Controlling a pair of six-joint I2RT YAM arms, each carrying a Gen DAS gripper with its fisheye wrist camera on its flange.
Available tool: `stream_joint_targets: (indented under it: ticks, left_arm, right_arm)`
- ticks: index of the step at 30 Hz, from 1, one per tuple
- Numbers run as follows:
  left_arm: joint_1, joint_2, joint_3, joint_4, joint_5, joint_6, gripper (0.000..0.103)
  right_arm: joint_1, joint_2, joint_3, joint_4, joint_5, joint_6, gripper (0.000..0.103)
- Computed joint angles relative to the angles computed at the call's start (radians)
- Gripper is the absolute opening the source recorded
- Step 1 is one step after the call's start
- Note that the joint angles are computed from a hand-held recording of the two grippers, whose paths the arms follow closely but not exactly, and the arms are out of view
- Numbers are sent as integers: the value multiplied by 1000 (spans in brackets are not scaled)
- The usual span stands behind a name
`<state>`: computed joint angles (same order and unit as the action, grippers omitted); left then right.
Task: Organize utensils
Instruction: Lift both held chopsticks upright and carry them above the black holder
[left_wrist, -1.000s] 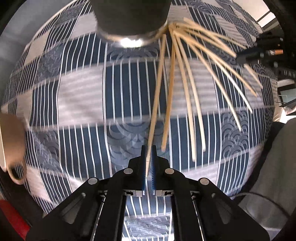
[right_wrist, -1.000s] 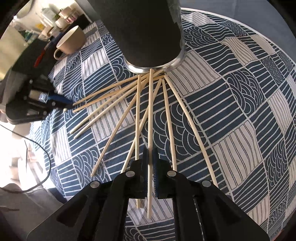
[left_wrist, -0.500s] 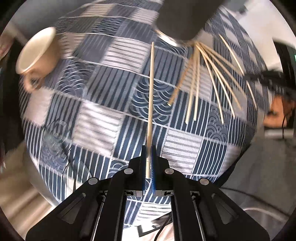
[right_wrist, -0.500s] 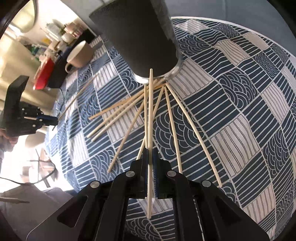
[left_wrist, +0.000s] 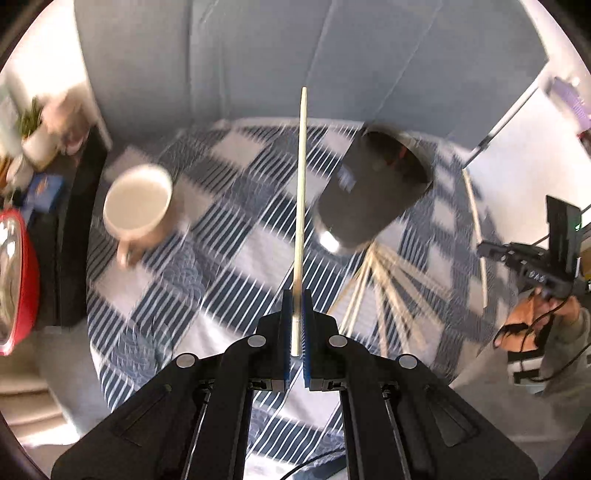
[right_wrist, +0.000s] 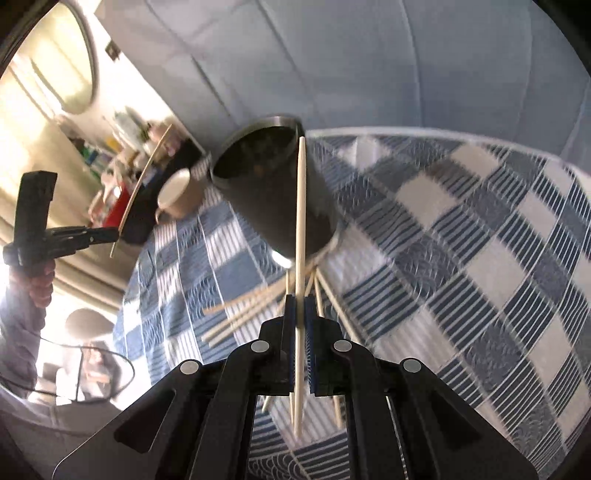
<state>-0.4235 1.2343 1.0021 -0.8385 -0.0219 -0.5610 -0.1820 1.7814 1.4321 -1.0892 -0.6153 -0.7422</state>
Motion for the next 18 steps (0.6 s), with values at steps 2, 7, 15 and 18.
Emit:
stream_joint_targets:
  ticks: [2,7,15,18]
  left_arm:
    - [4,29,81,-3,-12,28,4]
    - [-12,144,246,30,-21,78,4]
    - [-5,351,449,70,33,109,4]
    - [8,410,486,106,71,112,4]
  right_arm:
    - [6,10,61,-10,-23,13,5]
    - [44,43,197,-23,-62,64,5]
    - [153,149,409,4,-67,185,5]
    - [185,199,482,1,-75,221,5]
